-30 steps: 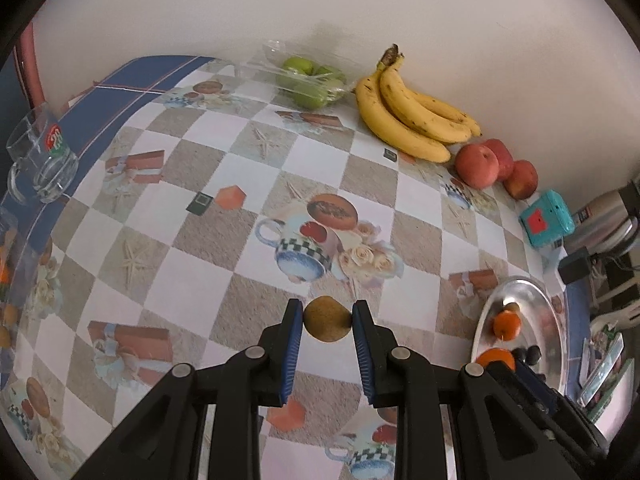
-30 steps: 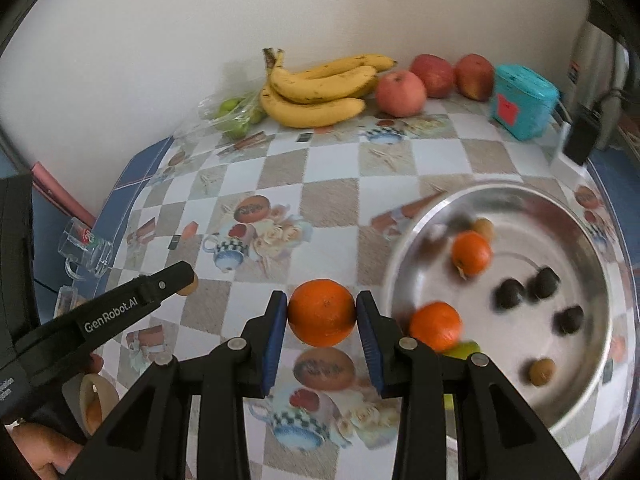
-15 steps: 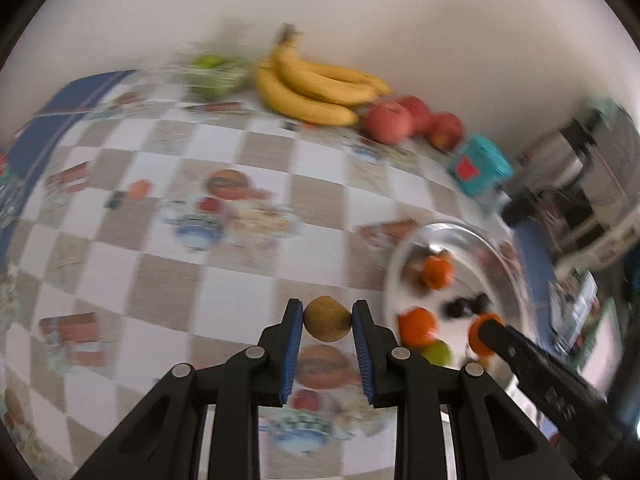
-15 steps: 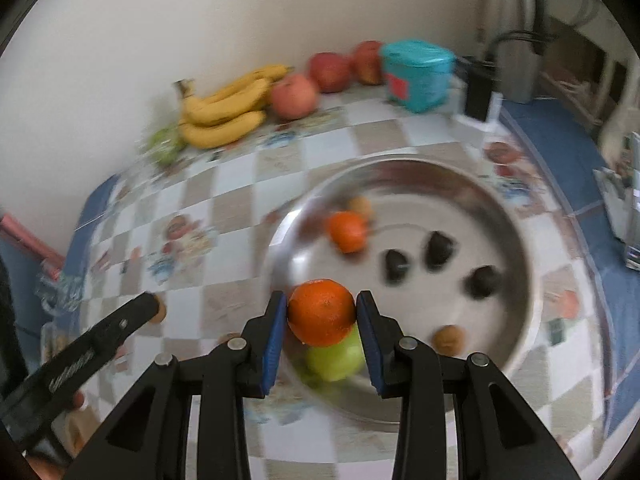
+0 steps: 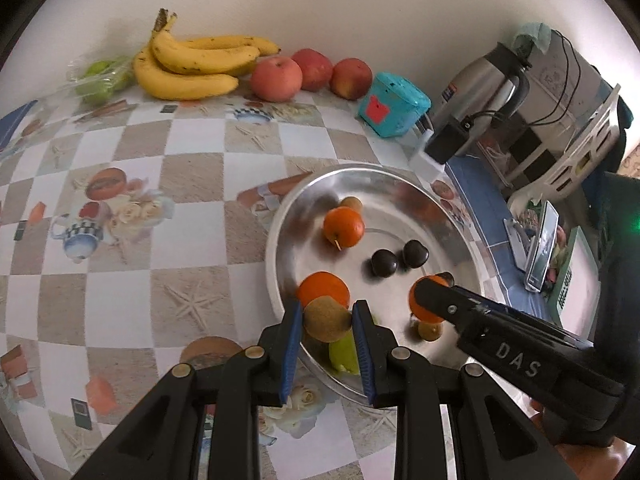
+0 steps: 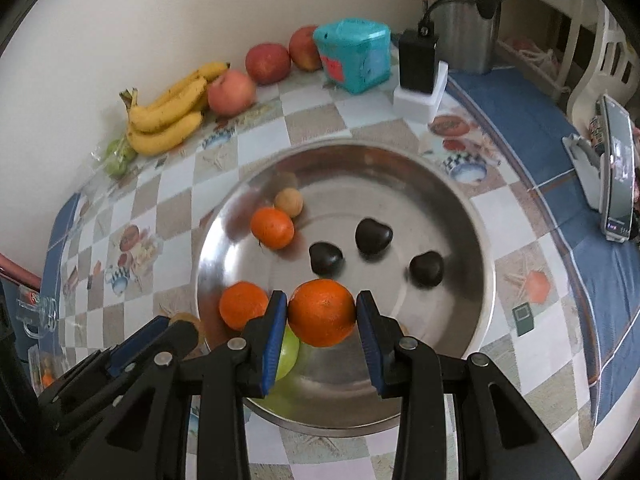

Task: Organize fruits
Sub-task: 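Carry the kiwi and orange over the steel plate with both tools, then open both tools to drop the kiwi and orange into the plate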

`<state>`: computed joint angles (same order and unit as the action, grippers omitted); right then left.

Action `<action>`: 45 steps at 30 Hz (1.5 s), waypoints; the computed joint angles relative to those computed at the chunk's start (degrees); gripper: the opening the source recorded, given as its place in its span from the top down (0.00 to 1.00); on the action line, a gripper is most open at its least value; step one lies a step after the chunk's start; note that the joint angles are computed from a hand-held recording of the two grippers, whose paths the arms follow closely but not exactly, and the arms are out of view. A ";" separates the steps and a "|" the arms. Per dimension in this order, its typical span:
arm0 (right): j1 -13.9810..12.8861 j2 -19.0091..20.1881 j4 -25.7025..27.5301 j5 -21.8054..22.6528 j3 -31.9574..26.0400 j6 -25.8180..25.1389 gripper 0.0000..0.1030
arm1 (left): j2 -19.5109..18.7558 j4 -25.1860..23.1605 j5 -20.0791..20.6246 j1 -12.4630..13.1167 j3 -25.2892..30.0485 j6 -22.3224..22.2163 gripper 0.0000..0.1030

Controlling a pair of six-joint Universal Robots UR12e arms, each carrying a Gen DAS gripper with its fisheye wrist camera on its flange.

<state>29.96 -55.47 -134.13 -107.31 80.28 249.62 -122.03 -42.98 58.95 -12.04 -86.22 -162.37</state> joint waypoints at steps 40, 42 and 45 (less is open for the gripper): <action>-0.43 0.51 1.83 1.71 -0.67 0.69 0.59 | -0.37 -2.21 2.68 -0.33 0.74 0.56 0.63; -0.34 0.41 1.41 1.15 -0.61 0.55 0.59 | -0.30 -1.65 2.87 -0.19 0.70 -0.17 0.62; -0.31 0.40 1.32 0.96 -0.66 0.60 0.59 | -0.33 -0.78 3.79 0.05 0.74 -2.11 0.60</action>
